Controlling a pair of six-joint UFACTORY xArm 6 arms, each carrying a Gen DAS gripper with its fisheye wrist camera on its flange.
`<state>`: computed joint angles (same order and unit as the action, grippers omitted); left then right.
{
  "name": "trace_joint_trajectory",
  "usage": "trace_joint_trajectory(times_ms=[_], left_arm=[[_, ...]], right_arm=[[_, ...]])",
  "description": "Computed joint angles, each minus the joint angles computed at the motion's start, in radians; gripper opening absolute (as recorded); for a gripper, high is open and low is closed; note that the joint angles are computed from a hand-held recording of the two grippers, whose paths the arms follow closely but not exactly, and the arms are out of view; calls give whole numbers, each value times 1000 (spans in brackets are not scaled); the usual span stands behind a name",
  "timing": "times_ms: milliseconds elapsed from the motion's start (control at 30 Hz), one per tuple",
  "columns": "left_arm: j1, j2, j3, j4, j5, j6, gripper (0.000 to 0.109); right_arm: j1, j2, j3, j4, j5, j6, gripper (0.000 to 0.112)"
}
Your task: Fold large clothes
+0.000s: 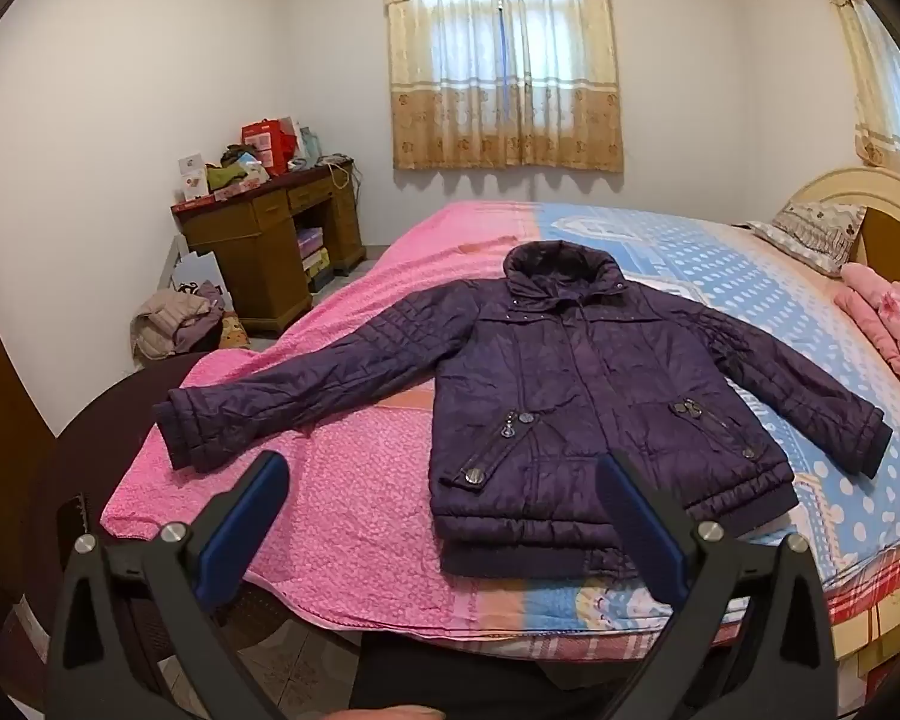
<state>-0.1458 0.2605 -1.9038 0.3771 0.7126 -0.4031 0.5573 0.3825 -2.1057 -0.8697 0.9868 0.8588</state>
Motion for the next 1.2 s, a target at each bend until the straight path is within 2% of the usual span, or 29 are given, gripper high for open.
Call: trace_joint_trajectory(times_ms=[333, 1200], left_arm=[[-9, 11, -17, 42, 9, -21, 103], [-1, -4, 0, 22, -6, -12, 103]], right_arm=[[-1, 2, -1, -2, 4, -4, 102], [-7, -5, 19, 1, -11, 2, 102]])
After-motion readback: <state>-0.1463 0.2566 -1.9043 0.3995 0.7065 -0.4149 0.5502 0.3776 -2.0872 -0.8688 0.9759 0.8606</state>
